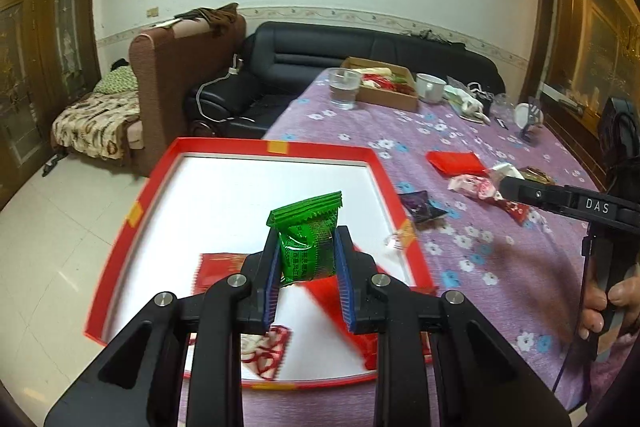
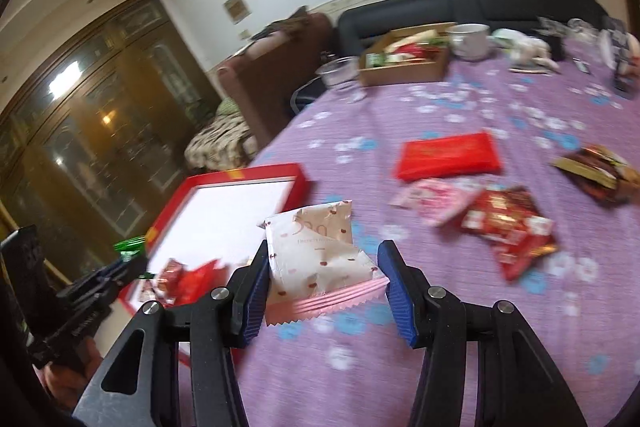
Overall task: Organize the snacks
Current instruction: 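Carry the green candy and white-pink pastry toward the red-rimmed tray, then lower both snacks into the tray and open both tools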
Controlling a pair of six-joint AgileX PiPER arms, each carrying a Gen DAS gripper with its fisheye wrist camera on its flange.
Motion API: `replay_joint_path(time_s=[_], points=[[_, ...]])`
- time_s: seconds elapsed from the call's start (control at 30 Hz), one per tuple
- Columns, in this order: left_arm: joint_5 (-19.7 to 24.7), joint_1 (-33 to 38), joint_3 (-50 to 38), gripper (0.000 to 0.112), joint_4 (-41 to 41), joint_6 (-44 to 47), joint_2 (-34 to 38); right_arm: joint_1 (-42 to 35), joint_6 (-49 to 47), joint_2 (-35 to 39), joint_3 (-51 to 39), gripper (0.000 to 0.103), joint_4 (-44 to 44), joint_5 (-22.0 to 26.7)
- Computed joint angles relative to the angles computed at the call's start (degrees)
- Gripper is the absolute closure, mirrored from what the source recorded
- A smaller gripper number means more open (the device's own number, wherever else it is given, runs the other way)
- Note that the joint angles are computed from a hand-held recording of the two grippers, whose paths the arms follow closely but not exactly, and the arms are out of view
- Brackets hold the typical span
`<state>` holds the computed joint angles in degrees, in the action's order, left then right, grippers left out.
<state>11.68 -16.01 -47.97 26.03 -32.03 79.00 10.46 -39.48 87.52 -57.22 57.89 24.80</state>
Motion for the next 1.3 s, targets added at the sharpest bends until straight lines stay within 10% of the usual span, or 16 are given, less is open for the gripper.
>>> replay_joint_path(time_s=[1.3], points=[[-2.13, 6.66, 2.89, 0.09, 4.18, -2.52, 1.16, 20.73, 19.63, 12.03, -13.32, 0.051, -17.04, -3.11]])
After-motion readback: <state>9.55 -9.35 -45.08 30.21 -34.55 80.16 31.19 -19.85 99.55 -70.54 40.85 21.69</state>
